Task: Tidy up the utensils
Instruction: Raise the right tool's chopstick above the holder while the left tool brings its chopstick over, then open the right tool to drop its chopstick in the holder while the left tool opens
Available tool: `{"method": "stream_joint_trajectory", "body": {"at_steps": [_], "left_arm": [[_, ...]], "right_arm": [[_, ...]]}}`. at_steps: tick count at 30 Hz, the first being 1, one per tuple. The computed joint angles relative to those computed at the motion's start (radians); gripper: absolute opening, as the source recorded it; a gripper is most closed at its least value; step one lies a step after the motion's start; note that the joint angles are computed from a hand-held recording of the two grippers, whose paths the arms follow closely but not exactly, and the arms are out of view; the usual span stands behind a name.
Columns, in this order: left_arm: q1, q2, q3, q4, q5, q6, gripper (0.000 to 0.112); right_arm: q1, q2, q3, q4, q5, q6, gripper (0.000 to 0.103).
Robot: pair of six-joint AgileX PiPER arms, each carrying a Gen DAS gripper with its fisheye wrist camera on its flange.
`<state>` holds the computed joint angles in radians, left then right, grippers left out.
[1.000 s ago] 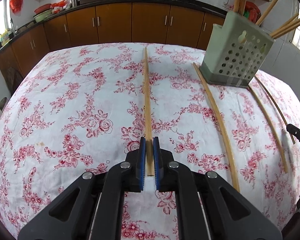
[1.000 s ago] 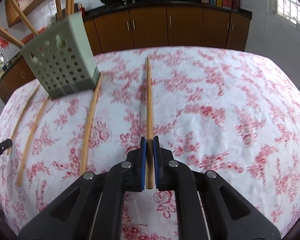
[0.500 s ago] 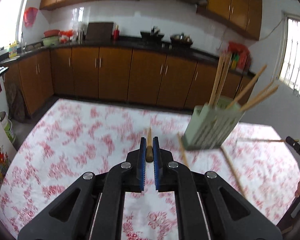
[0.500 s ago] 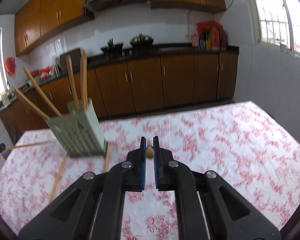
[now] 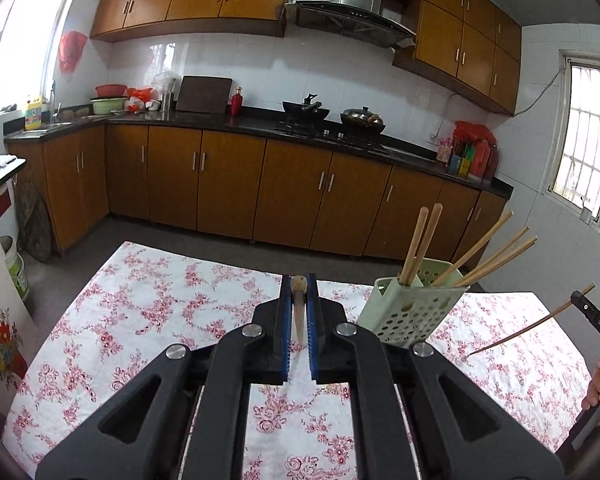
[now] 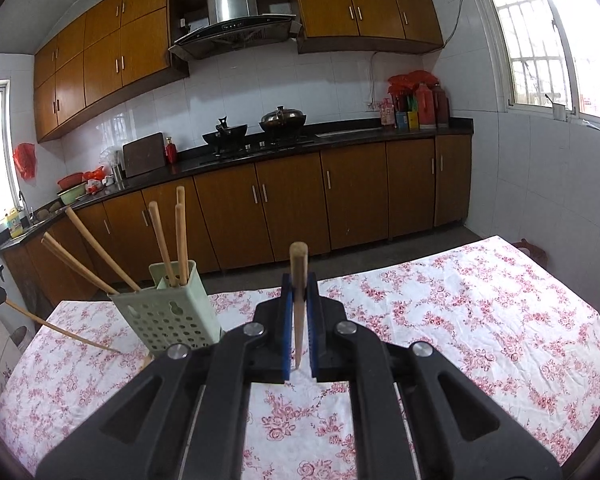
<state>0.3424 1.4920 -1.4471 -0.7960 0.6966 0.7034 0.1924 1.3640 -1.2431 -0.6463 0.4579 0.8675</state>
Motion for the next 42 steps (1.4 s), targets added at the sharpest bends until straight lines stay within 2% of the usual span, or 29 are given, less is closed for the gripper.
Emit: {"method": "stream_joint_trajectory", "body": {"at_steps": [5,12,17,23,27,31,34,42], "left_arm": [[0.002,-0.006,-0.074,0.007,0.046,-0.02,0.007],[0.0,-0.009,-0.222,-0.034,0.142,-0.059,0.007],[-0.051,-0.001,-0.319,-0.016,0.133,-0.127,0.007],[-0.138,0.019,-0.413,0.031,0.067,-0.236,0.007],[-0.215,0.042,-0.454,0.127,-0.011,-0.328,0.007],[-0.288,0.088,-0.478,0.26,-0.099,-0.43,0.007],[-0.316,0.109,-0.456,0.296,-0.142,-0.46,0.007],[-0.335,0.168,-0.426,0.347,-0.151,-0.502,0.007]], "right_arm": [[-0.018,-0.01,-0.071,0.143,0.015,-0.138,0.008],[-0.058,-0.025,-0.237,0.542,0.084,-0.503,0.008],[-0.047,-0.034,-0.325,0.685,0.13,-0.646,0.008],[0.017,-0.001,-0.42,0.63,0.128,-0.625,0.008],[0.048,0.055,-0.479,0.56,0.113,-0.576,0.008],[0.054,0.13,-0.547,0.557,0.125,-0.576,0.008],[0.049,0.19,-0.588,0.566,0.136,-0.581,0.008],[0.031,0.334,-0.703,0.612,0.201,-0.593,0.008]]}}
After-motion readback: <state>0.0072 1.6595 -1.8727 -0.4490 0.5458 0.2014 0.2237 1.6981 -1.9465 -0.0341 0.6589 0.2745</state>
